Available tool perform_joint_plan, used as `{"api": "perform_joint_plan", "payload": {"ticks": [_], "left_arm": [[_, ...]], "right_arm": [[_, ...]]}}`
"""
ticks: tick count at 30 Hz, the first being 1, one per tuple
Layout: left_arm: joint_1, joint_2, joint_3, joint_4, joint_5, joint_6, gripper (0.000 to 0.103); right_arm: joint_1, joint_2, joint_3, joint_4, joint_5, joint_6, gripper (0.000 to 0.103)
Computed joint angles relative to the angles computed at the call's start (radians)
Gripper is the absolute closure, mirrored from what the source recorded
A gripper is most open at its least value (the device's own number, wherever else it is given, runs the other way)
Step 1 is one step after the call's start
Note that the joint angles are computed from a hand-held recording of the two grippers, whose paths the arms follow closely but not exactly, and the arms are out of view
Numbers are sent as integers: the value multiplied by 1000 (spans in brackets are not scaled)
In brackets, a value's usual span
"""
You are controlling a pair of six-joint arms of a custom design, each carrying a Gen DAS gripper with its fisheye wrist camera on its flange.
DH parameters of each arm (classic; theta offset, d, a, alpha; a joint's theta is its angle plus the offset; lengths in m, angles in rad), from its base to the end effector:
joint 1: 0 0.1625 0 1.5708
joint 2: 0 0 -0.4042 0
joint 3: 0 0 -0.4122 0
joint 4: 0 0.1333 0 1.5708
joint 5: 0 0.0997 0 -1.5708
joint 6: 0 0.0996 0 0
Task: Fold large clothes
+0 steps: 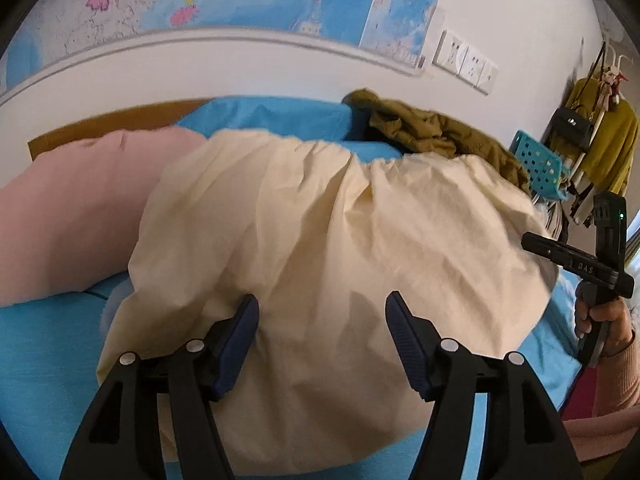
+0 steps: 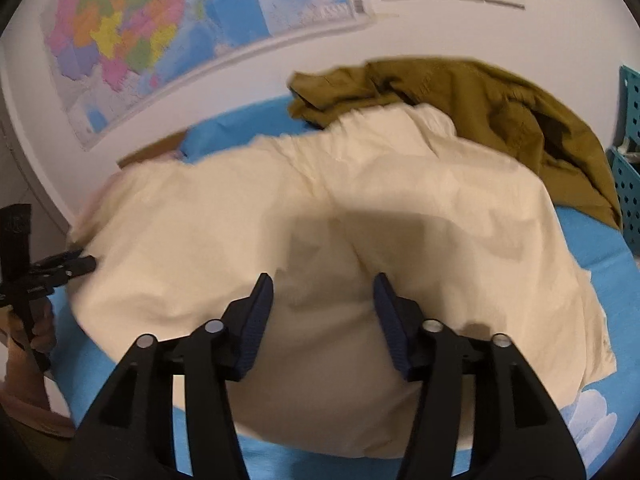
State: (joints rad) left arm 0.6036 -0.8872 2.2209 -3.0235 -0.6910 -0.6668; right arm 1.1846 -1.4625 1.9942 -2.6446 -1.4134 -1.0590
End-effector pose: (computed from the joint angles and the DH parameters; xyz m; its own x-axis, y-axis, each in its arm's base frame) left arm -0.2584 -0.4333 0.0240 -0.8490 0.0229 -0.5278 0.3721 0.7353 -0.5665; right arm -0.0636 -0.5518 0.3225 -0.7443 -0.5464 0.3841 -0.6662 0.6477 -0.3697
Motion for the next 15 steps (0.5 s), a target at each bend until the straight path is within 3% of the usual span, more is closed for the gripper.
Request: {"api": "perform_joint_plan", "payload": {"ticks": [5,8,12,15], "left_arm": [[-19,-3,1,-28,13,55,38],[11,7,-28,32,-2,35,38],[55,21,-49,10,-49,31,38],[62,25,-60,23,-50,26,38]], "right_arm": [[25,-36,26,74,66,-75,47],[56,-9,32,65,30,-104,47],[89,83,2,22,-95,-64,48],[86,114,-29,52,-97,-37,47]]}}
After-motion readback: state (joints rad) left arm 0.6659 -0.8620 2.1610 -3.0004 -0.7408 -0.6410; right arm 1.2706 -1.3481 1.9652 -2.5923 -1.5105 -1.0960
